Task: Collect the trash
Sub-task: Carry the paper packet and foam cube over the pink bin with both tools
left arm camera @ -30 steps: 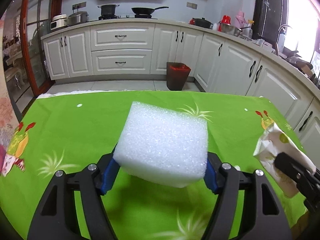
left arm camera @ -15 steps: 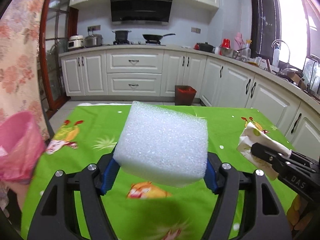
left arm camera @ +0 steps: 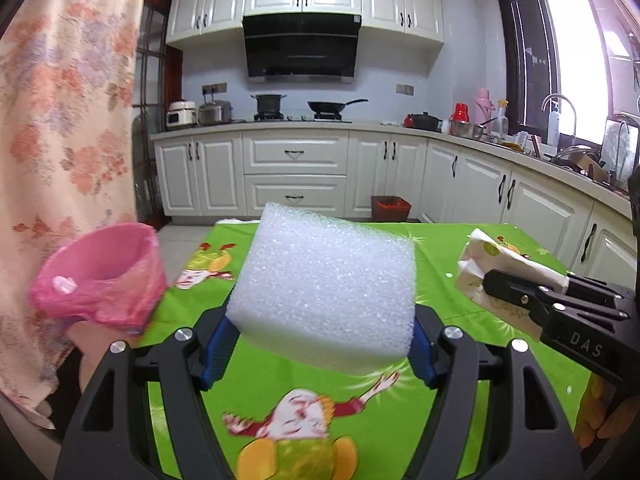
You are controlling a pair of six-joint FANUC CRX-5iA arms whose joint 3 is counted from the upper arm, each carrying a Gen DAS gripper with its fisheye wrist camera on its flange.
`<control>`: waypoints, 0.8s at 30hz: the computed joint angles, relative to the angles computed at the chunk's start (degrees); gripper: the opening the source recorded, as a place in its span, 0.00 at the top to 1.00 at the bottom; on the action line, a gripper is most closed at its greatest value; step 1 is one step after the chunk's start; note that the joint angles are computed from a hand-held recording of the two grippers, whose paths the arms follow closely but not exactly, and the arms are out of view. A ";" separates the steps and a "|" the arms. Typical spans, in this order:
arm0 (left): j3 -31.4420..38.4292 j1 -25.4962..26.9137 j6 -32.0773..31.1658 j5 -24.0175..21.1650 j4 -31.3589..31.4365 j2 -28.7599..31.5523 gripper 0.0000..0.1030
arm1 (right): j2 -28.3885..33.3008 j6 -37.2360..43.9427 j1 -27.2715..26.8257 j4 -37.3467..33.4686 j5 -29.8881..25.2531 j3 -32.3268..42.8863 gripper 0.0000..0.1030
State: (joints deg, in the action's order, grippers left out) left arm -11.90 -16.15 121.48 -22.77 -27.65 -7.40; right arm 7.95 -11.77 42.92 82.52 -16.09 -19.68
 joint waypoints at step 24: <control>-8.89 17.64 -4.84 -1.30 1.99 -11.75 0.33 | 16.33 52.09 12.66 -46.85 -0.70 29.40 0.78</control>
